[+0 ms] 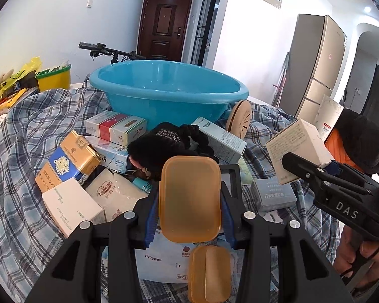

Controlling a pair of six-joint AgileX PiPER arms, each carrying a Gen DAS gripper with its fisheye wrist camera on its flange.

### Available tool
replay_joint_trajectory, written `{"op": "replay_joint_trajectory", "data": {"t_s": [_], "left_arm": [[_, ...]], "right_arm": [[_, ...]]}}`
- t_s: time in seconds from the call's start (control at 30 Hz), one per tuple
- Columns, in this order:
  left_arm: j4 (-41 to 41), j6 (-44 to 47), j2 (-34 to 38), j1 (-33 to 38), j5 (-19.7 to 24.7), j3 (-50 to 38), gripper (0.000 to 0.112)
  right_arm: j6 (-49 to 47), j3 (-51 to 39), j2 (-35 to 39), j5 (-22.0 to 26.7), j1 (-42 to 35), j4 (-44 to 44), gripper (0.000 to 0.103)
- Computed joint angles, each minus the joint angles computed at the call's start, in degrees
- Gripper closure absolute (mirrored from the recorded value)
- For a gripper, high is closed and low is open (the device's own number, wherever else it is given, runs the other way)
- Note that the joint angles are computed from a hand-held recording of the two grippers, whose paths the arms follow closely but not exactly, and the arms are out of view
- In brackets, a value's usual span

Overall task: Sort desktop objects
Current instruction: 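Close the right gripper on the white square cream box, then carry the orange soap box and white cream box over the turquoise basin with both grippers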

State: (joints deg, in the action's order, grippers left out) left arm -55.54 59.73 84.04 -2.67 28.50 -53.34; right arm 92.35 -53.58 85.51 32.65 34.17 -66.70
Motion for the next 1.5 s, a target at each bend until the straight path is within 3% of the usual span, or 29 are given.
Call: {"op": "replay_joint_trajectory", "data": {"t_s": [0.17,0.6,0.87,1.23,1.5], "left_arm": [[-1.0,1.5,-2.1,-0.7,-1.7,1.5,0.067],[-0.2,0.4,-2.0,-0.9,-2.0,1.3,0.067],[-0.5,1.2,-3.1,-0.1,-0.2,0.0,0.067],[4.3,-4.0,-3.1,0.3,0.8,-13.7,0.067],[1.4,-6.1,-1.8,1.4,4.1,-26.5,0.067]], "right_arm": [[1.2,-0.3,0.4,5.4,4.2,-3.0,0.044],[2.3,1.3,0.0,2.8,2.8,-3.2,0.044],[-0.5,-0.6,-1.0,3.9,2.6,-2.9,0.044],[-8.3,-11.2,-4.1,8.4,2.0,-4.5,0.044],[-13.1,-21.6,-4.8,10.0,2.1,-7.4,0.044]]}}
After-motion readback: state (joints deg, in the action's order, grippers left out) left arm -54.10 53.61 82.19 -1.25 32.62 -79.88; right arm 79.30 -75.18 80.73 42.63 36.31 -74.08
